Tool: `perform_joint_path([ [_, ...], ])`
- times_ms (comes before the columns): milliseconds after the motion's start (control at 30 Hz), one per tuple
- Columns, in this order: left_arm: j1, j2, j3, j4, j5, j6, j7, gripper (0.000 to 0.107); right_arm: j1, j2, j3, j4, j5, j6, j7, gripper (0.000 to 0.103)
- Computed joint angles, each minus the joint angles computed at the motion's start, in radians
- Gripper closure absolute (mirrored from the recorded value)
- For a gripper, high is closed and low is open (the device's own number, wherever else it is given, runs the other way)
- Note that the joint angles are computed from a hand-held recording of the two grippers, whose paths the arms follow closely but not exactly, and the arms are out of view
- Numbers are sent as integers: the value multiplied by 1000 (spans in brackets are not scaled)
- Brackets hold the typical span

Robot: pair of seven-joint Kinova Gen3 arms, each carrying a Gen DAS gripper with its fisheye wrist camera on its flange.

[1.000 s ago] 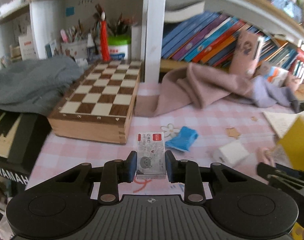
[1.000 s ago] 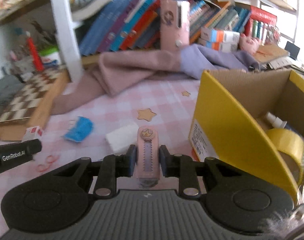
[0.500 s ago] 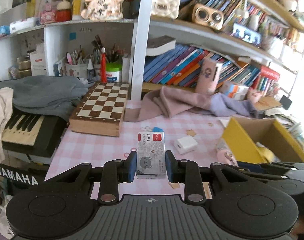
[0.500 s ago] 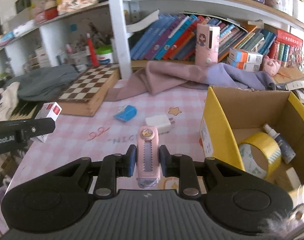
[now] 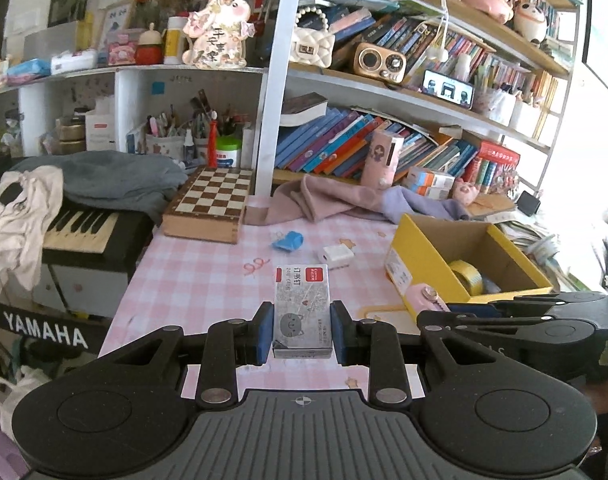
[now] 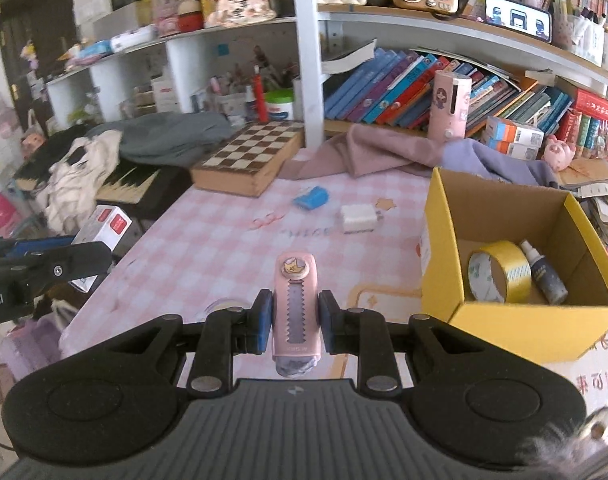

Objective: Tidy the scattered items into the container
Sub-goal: 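Lift and carry the white box and pink item over the yellow box with both tools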

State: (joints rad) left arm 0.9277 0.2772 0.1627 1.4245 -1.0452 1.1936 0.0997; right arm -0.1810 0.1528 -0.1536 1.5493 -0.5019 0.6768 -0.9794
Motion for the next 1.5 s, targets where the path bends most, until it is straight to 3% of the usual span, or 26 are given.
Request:
perform_joint_path([
  [400, 102, -16, 54, 31, -13, 96, 91, 80, -21, -168, 46, 177, -84, 25, 115, 80],
  [733, 116, -23, 72, 52, -21, 59, 109, 80, -58, -242, 89, 238, -31, 16, 79, 80],
  [1067, 74, -23, 68, 74, 6, -116, 78, 79, -51, -285, 105, 261, 106, 16, -48, 80],
  [1500, 22, 42, 9, -4, 133, -346, -140, 79, -1, -281, 132, 260, 230, 24, -208, 80],
])
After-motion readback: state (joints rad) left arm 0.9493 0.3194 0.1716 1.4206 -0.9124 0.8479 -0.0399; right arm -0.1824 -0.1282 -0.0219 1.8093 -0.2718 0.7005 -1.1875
